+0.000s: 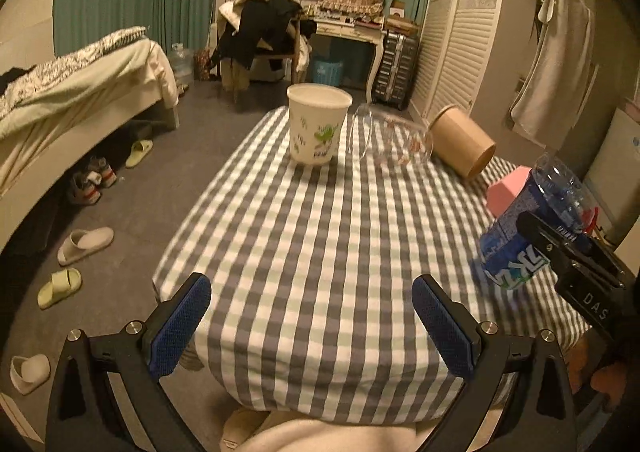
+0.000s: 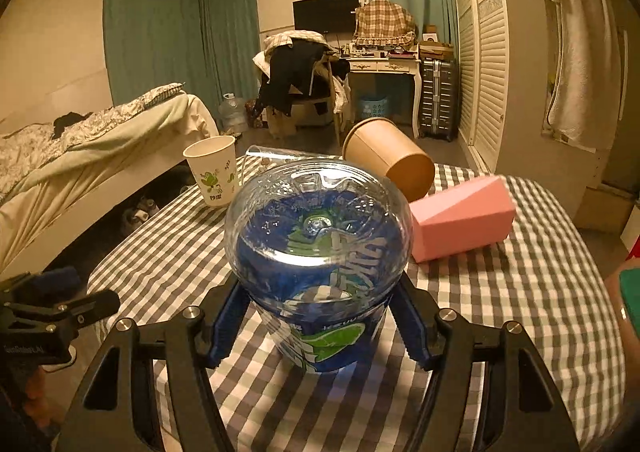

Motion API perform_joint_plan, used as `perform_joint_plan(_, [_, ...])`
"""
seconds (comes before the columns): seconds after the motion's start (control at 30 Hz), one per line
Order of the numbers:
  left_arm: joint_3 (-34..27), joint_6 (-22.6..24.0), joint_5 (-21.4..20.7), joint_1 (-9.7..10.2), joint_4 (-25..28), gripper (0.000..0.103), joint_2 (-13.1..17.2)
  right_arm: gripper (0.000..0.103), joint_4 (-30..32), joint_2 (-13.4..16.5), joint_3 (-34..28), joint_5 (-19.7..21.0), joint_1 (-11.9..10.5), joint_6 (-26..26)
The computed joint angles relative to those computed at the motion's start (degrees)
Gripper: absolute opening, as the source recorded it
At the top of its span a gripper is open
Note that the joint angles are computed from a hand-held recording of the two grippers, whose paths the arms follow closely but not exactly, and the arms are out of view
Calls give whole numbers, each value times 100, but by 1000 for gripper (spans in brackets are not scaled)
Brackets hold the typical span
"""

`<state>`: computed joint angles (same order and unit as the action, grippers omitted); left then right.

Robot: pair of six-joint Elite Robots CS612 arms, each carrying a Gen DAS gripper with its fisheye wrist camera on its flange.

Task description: Flip cup upside down

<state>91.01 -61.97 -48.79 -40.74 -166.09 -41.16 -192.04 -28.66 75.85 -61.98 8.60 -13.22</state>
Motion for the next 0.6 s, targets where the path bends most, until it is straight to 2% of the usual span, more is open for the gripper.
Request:
perform_joint_plan(0.17, [-4,208,362,-43,-76,103,-102,68,-114,-256,179,-113,5,58])
perform_joint_plan(0.4, [-101,896,953,-174,-717,103,-125,73,-710,-663,611,-267,-77,166])
perform_joint_plan(0.5, [-147,1045,1083,-235,-899,103,-75,73,-1090,-593,654,-217,-123,232])
perform_joint_plan(0.6, [-115,944,1002,-271,-924,103,-50,66,-959,-473,636,-137,-163,260])
